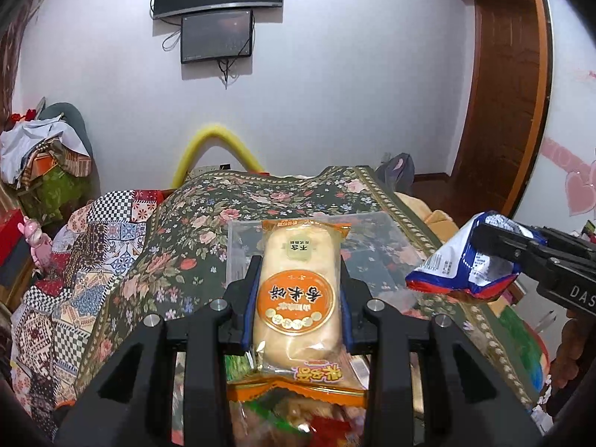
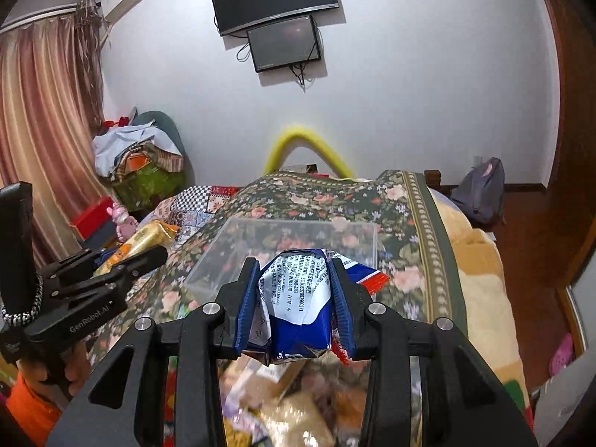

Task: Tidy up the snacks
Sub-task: 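Carry bread cake and blue-white snack into the clear box with both tools, release, then grasp the green-topped cookie bag with left tool while right tool grasps wrapped biscuit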

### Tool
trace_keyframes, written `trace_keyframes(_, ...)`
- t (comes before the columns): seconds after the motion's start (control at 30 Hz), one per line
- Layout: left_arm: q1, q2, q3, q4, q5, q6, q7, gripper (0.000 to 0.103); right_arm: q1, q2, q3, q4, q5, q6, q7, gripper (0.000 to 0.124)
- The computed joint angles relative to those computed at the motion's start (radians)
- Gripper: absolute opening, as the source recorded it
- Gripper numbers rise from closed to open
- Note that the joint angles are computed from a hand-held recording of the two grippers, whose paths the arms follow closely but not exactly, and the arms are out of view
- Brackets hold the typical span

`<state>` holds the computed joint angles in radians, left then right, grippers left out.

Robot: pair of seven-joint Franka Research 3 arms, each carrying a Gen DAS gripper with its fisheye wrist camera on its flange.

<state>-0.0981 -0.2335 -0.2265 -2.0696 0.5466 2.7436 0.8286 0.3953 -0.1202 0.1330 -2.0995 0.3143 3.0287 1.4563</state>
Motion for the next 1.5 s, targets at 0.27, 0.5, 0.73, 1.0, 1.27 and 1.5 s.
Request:
trace_keyframes(0.27,-0.015,0.167,0.036,0.153,-0.071,-0.059,0.117,0.034,-0.015,0.126,-0.005,0.129,-0.088,-0.04,0.061,0.035)
trace_keyframes(0.5,-0.023,0.338,0.053,0.318,-0.265,-0.155,0.289,0.034,-0.006,0.241,-0.03,0.254,-0.177,-0.128,0.107,0.035)
trace_keyframes(0.73,-0.03,0.458,0.05,0.452,-0.318,-0.267,0.362,0.034,0.014,0.326,-0.05,0.35,-0.226,-0.247,0.114,0.035)
trace_keyframes(1.0,-0.042,0.5,0.056,0.509,-0.315,-0.351,0.353,0.049,0.011,0.361,-0.044,0.391,-0.213,-0.328,0.078,0.039)
trace_keyframes(1.27,-0.038,0.4,0.062,0.422,-0.303,-0.288,0.332,0.058,0.009,0.303,-0.045,0.356,-0.2,-0.295,0.073,0.042)
trace_keyframes(1.5,-0.013,0.19,0.07,0.23,-0.307,-0.179,0.307,0.061,-0.016,0.166,-0.03,0.229,-0.134,-0.204,0.025,0.048)
